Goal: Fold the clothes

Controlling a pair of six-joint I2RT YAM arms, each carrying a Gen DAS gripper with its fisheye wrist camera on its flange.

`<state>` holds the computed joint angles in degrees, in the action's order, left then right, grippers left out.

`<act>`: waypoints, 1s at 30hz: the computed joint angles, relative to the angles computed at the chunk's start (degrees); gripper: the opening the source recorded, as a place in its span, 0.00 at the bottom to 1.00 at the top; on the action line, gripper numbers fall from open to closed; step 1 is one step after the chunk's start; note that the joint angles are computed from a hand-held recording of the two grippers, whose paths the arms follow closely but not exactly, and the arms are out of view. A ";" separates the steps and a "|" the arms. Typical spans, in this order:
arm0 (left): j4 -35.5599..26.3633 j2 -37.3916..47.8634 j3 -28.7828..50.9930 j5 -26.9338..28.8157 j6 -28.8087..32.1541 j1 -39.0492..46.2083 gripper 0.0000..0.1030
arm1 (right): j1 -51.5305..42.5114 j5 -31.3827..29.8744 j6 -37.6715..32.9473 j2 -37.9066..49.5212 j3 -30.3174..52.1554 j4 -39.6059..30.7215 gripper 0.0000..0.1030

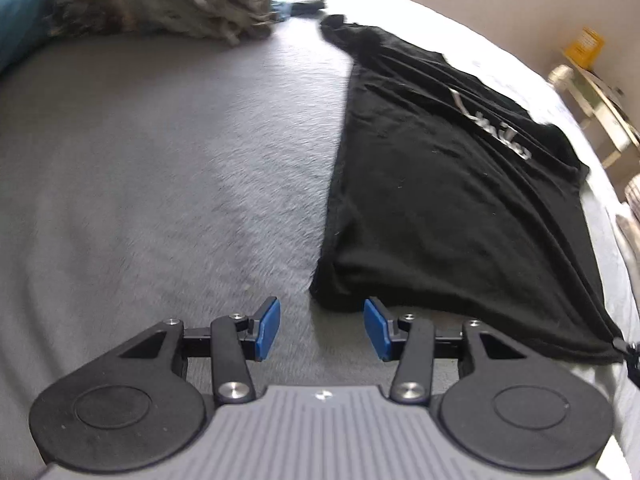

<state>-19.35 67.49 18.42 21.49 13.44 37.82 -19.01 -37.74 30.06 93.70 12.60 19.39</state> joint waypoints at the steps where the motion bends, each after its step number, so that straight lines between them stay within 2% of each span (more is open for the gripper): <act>1: 1.33 2.17 0.31 -0.19 1.22 -0.77 0.48 | 0.11 0.16 0.60 0.63 -0.18 0.95 0.01; 4: 6.49 6.46 0.03 -5.01 1.79 -5.98 0.45 | 0.96 1.27 0.75 1.33 0.06 1.23 0.02; 7: 10.85 8.04 -1.45 -5.39 2.33 -7.35 0.45 | 1.55 2.28 0.47 2.17 0.33 1.52 0.02; 18: 19.42 12.33 -4.54 7.90 2.46 -1.47 0.44 | 2.27 3.04 0.71 7.32 1.13 5.49 0.04; 20: 19.94 13.06 -4.46 10.28 1.67 -0.62 0.36 | 2.14 2.85 0.52 7.89 1.35 5.71 0.04; 21: 20.24 13.26 -4.36 10.70 0.75 -0.52 0.27 | 2.14 2.82 0.47 8.03 1.41 5.77 0.04; 22: 20.67 13.48 -4.27 10.90 -0.34 -0.58 0.13 | 2.17 2.83 0.34 8.06 1.45 5.73 0.04; 23: 20.59 13.39 -4.11 11.20 -1.36 -0.38 0.08 | 2.38 2.99 0.17 7.74 1.57 5.29 0.04; 26: 18.05 11.57 -3.36 13.19 -3.30 1.07 0.05 | 3.23 3.92 -1.30 4.95 2.33 1.45 0.03; 30: 4.97 6.32 0.70 18.91 -0.72 5.50 0.05 | 3.41 3.68 -3.76 -3.42 3.24 -6.54 0.02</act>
<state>-14.38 73.81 19.12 40.40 12.73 43.32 -15.60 -34.06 26.30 90.28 15.85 12.85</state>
